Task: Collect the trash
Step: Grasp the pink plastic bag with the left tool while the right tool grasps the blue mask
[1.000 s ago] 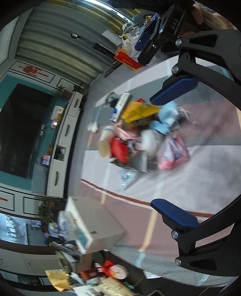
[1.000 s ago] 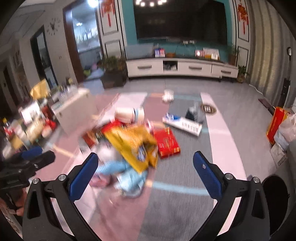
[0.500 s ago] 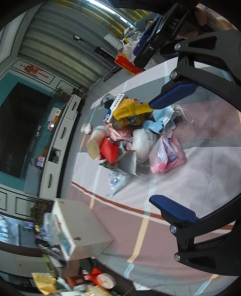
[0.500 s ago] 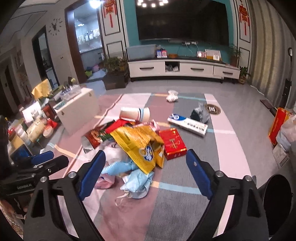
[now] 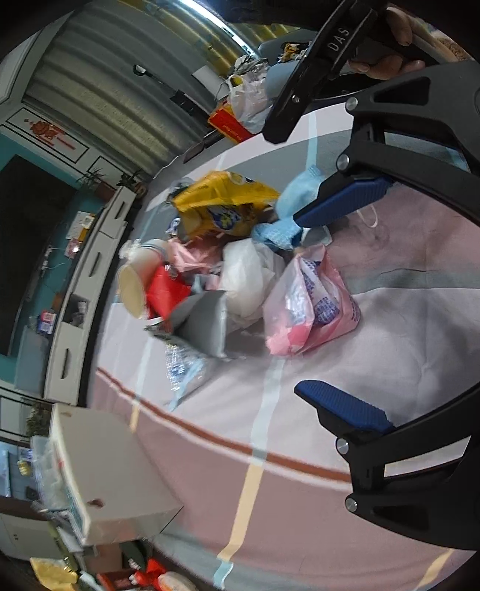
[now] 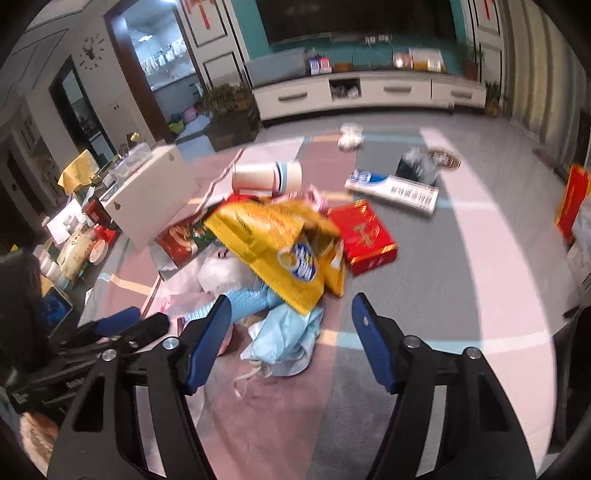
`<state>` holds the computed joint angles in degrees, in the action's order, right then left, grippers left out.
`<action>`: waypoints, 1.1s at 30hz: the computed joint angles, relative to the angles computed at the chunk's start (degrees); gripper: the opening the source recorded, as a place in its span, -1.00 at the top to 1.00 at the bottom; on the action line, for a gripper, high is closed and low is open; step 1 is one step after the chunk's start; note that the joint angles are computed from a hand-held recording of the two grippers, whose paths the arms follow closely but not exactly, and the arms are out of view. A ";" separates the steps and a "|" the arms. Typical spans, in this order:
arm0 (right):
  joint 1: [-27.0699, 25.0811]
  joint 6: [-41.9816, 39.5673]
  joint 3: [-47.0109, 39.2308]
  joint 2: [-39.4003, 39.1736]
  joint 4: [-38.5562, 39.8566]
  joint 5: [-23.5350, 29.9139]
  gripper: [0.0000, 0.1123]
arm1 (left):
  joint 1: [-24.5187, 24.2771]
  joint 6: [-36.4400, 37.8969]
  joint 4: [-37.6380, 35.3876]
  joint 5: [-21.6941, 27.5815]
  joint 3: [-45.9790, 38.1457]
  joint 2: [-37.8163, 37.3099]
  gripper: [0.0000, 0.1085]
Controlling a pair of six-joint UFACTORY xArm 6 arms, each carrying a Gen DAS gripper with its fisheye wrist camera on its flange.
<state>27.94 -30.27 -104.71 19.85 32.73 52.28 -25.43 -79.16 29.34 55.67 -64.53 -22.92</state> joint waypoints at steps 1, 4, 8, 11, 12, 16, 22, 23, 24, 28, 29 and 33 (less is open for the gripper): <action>-0.22 1.26 -1.42 1.34 0.45 1.85 -0.16 | 0.50 0.50 -0.73 -1.10 0.56 0.20 -0.55; -0.36 5.61 -4.04 3.86 -0.16 4.94 -0.07 | 1.98 1.71 -3.28 -4.93 2.21 1.05 -0.45; 0.39 6.89 -5.24 5.69 -1.62 6.82 0.08 | 3.11 2.55 -5.46 -8.13 3.30 2.19 -0.34; 0.59 7.63 -6.72 7.28 -1.85 9.13 0.29 | 3.12 1.88 -4.84 -9.15 3.63 2.52 -0.13; 0.62 7.72 -6.71 7.41 -1.85 9.26 0.34 | 3.04 2.05 -4.75 -8.57 3.30 2.69 0.02; 0.69 6.77 -6.29 7.13 -1.66 9.03 0.69 | 2.41 2.02 -4.02 -7.17 2.70 2.95 0.13; 0.65 2.58 -1.89 2.92 0.34 6.11 0.74 | -2.32 0.72 2.12 1.63 -3.27 3.85 0.21; 0.44 1.81 -1.30 2.12 1.03 5.98 0.74 | -3.95 0.29 4.21 4.69 -5.20 4.20 0.21; 0.26 1.10 -0.61 1.24 1.68 5.71 0.74 | -5.34 -0.21 5.87 7.05 -6.71 4.55 0.21; -1.00 -3.50 2.44 -3.07 6.49 4.20 0.74 | -10.54 -3.03 12.74 14.26 -11.96 5.24 0.21; -1.27 -4.46 3.08 -4.03 7.46 3.67 0.74 | -12.21 -3.80 14.82 16.20 -13.85 5.87 0.21; -2.50 -8.95 6.95 -8.79 11.40 -0.05 0.74 | -16.52 -3.46 19.73 19.94 -19.85 8.82 0.21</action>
